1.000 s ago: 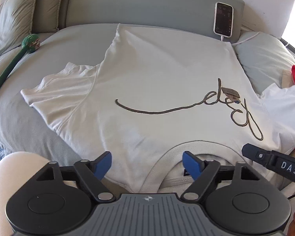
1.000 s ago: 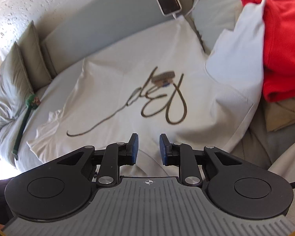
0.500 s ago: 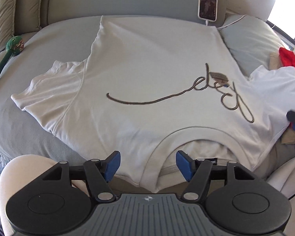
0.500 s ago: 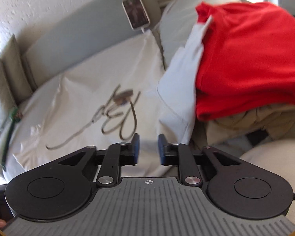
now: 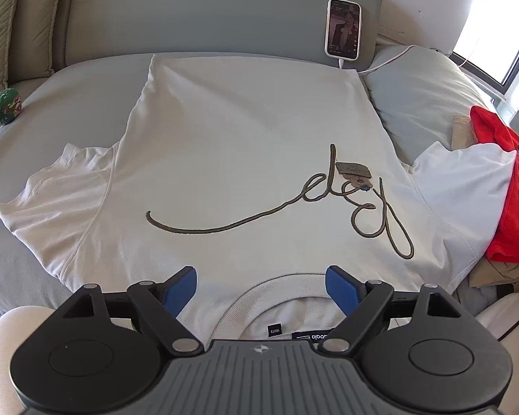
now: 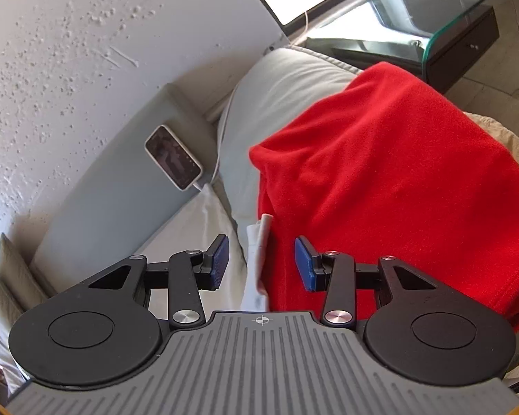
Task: Fold clothes
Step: 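Grasp the shirt side beside the red garment with the right gripper, then fold the gripped shirt side and sleeve over the shirt body with the right gripper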
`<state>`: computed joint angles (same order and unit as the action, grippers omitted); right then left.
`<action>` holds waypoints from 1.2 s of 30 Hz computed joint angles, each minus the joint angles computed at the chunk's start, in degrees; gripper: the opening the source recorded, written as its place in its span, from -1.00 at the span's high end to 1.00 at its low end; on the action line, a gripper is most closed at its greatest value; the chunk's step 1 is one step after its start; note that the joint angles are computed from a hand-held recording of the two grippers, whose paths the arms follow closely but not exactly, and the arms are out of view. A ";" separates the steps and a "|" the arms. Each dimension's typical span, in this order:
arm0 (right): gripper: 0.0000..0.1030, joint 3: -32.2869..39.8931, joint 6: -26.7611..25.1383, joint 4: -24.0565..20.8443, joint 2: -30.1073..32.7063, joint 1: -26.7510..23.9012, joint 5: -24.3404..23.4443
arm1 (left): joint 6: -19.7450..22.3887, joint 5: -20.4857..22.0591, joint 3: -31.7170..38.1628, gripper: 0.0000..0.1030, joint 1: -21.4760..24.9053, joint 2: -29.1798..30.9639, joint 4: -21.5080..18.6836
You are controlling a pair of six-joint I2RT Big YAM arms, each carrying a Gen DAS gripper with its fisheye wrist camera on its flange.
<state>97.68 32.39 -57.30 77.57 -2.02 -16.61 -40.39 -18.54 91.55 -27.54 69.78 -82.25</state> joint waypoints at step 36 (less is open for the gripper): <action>0.97 -5.58 -33.75 -1.94 -3.41 17.44 5.77 | -1.96 1.37 -5.21 -0.61 3.07 -3.78 1.42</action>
